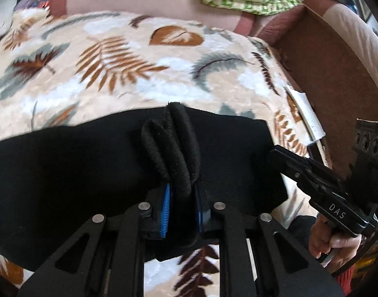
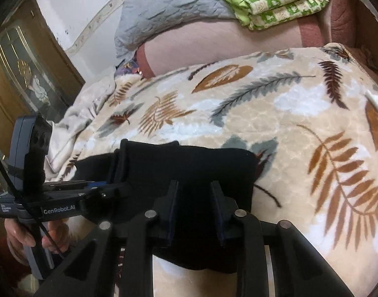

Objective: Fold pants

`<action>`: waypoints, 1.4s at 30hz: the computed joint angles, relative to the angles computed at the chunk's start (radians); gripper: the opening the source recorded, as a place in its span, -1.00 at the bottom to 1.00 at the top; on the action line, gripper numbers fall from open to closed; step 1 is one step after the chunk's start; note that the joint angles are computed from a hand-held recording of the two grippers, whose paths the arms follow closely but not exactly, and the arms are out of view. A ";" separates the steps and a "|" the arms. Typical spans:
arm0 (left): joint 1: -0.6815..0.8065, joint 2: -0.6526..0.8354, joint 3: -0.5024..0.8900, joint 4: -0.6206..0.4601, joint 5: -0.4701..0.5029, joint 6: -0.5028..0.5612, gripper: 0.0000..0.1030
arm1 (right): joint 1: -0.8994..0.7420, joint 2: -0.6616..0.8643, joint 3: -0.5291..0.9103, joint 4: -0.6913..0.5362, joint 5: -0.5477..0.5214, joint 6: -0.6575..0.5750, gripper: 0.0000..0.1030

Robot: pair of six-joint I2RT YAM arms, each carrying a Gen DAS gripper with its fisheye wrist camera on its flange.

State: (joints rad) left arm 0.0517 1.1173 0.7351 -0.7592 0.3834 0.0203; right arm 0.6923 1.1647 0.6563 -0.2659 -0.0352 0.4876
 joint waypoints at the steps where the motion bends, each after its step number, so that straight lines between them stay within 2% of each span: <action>1: 0.005 0.024 -0.013 0.022 -0.004 -0.005 -0.72 | 0.005 0.027 -0.001 0.017 0.002 0.004 -0.48; 4: 0.003 0.039 -0.038 0.069 0.000 -0.020 -0.71 | 0.015 0.095 0.004 0.048 0.019 0.029 -0.50; 6: 0.002 0.030 -0.035 0.060 0.001 -0.022 -0.69 | 0.023 0.096 0.018 0.032 0.036 0.031 -0.50; 9: 0.014 0.005 -0.031 0.040 -0.005 -0.014 -0.49 | 0.036 0.089 0.050 -0.022 0.060 0.022 -0.50; 13: 0.039 -0.062 -0.032 0.016 -0.037 0.007 -0.09 | 0.080 0.075 0.091 -0.096 0.126 0.017 -0.47; 17: 0.111 -0.095 -0.020 -0.031 0.002 0.048 0.06 | 0.124 0.062 0.112 -0.126 0.160 0.028 -0.44; 27: 0.227 -0.156 -0.035 -0.091 0.017 0.122 0.25 | 0.207 0.114 0.162 -0.123 0.187 0.047 -0.37; 32: 0.336 -0.146 -0.051 -0.090 0.050 0.164 0.47 | 0.227 0.173 0.176 -0.108 0.189 0.050 -0.37; 38: 0.369 -0.116 -0.085 -0.065 0.042 0.198 0.48 | 0.248 0.271 0.193 -0.090 0.204 0.060 -0.36; 42: 0.425 -0.112 -0.063 -0.119 0.085 0.247 0.48 | 0.269 0.282 0.220 -0.116 0.225 0.052 -0.26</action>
State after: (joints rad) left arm 0.4764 1.0051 0.6723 -0.8778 0.4687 0.2671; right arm 0.9615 1.4467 0.8762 -0.3822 0.1899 0.5399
